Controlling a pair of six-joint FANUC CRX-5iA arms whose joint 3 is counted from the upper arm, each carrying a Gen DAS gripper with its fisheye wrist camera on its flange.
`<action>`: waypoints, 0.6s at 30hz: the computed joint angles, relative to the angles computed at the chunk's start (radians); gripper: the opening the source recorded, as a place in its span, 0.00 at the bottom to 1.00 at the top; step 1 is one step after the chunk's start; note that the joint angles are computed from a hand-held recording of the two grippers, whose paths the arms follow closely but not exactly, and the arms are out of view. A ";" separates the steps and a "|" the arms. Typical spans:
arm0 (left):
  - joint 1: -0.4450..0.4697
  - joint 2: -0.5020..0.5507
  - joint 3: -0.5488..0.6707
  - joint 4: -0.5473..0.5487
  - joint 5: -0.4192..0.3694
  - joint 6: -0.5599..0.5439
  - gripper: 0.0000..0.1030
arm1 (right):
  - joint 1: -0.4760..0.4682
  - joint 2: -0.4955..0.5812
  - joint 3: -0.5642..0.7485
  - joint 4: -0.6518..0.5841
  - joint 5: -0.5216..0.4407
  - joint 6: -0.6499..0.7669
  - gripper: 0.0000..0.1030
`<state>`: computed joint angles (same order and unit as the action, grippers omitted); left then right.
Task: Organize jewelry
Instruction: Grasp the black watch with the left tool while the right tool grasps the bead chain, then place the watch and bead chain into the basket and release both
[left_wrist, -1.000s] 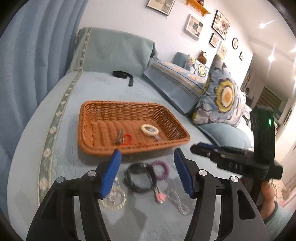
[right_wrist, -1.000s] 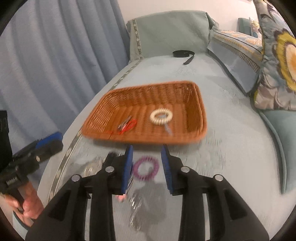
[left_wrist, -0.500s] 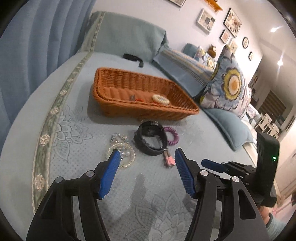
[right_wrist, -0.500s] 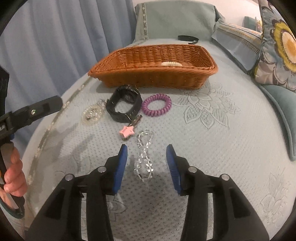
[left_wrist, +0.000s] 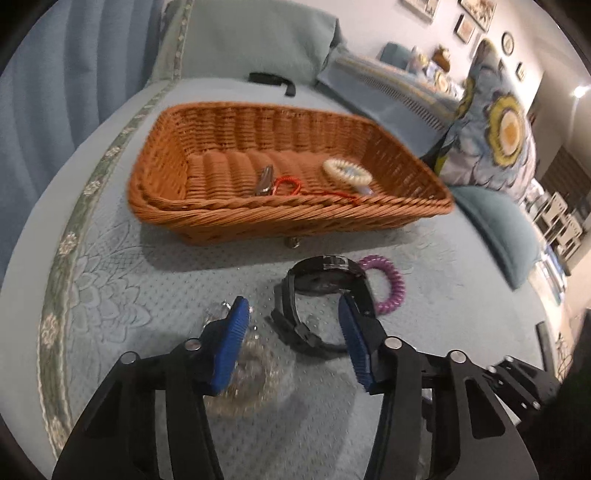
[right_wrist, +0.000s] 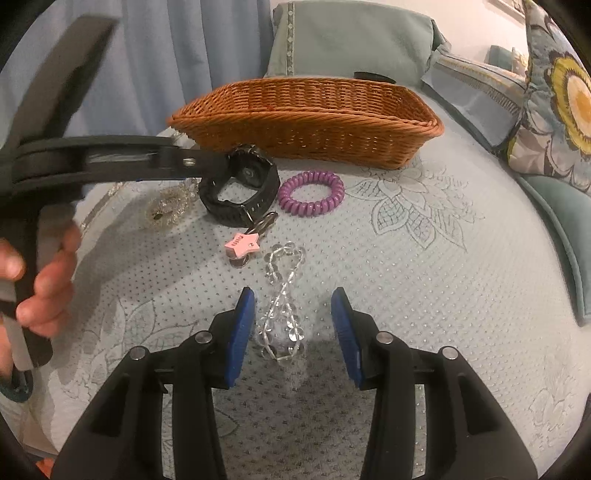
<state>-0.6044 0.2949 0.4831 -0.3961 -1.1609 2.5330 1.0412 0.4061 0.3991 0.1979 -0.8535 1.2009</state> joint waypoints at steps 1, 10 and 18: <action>0.005 0.019 0.022 0.004 -0.022 -0.010 0.45 | 0.006 0.007 0.002 0.025 -0.004 -0.008 0.39; 0.007 0.093 0.110 0.002 -0.108 -0.054 0.21 | 0.020 0.002 -0.039 0.137 0.014 -0.116 0.08; -0.028 0.039 0.039 -0.038 -0.037 0.011 0.10 | -0.015 -0.045 -0.078 0.057 0.055 -0.112 0.06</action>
<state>-0.6328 0.3342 0.5219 -0.4344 -1.1980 2.5443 1.0259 0.3608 0.3215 0.2553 -0.7987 1.0890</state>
